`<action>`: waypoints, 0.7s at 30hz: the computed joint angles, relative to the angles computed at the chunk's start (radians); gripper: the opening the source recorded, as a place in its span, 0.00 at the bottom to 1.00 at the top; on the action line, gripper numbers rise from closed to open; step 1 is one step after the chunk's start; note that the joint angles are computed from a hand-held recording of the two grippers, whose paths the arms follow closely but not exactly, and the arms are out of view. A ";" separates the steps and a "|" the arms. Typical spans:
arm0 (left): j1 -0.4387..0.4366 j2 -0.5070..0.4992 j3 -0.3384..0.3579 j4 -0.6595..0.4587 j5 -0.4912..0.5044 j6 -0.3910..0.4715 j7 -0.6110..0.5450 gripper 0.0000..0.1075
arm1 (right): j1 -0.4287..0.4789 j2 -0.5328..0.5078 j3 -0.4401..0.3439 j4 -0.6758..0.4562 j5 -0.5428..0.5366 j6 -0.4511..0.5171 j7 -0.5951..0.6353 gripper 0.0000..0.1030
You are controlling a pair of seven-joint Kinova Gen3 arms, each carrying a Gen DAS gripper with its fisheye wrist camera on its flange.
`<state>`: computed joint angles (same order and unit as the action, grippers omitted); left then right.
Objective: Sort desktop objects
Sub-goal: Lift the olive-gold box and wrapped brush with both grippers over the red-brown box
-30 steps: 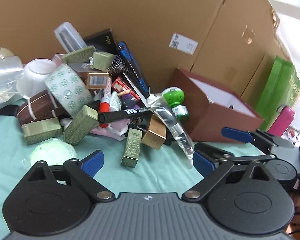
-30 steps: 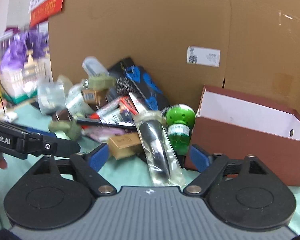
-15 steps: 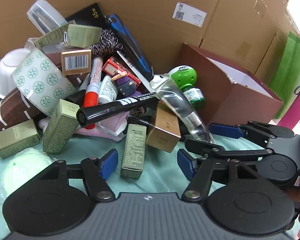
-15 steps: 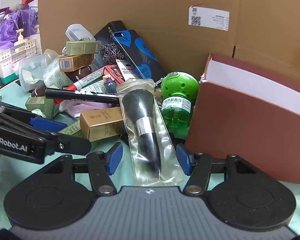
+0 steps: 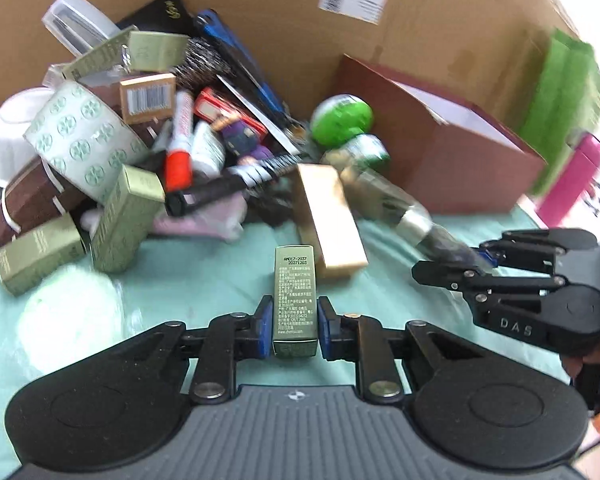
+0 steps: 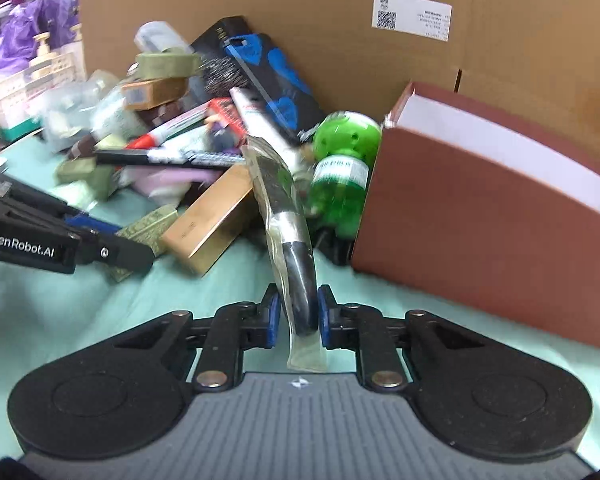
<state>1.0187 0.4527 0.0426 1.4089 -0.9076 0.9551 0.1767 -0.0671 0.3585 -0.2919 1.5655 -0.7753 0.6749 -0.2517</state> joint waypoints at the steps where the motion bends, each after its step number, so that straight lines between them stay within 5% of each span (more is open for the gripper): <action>1: 0.001 -0.002 0.006 0.001 0.004 0.000 -0.009 0.21 | 0.006 -0.004 0.009 -0.005 0.009 0.035 -0.004 0.17; 4: 0.013 0.018 0.007 -0.034 0.006 0.043 -0.035 0.21 | 0.026 -0.016 0.010 0.005 0.011 0.078 0.015 0.18; 14: 0.013 0.041 -0.012 -0.074 0.036 0.055 -0.086 0.21 | -0.002 -0.029 0.003 0.045 -0.058 -0.014 0.091 0.21; 18: 0.018 0.061 -0.015 -0.104 0.037 0.082 -0.114 0.21 | -0.015 -0.020 -0.005 0.042 -0.064 -0.044 0.085 0.39; 20: 0.017 0.068 -0.015 -0.121 0.046 0.096 -0.141 0.21 | -0.024 -0.017 -0.008 0.042 -0.058 -0.063 0.082 0.36; 21: 0.017 0.068 -0.018 -0.121 0.048 0.094 -0.142 0.21 | -0.033 -0.014 -0.004 0.035 -0.041 -0.061 0.067 0.27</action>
<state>1.0360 0.5208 0.0247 1.2881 -0.8592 1.0493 0.0348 -0.1000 0.3446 -0.2959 1.6009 -0.8166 0.6135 -0.1851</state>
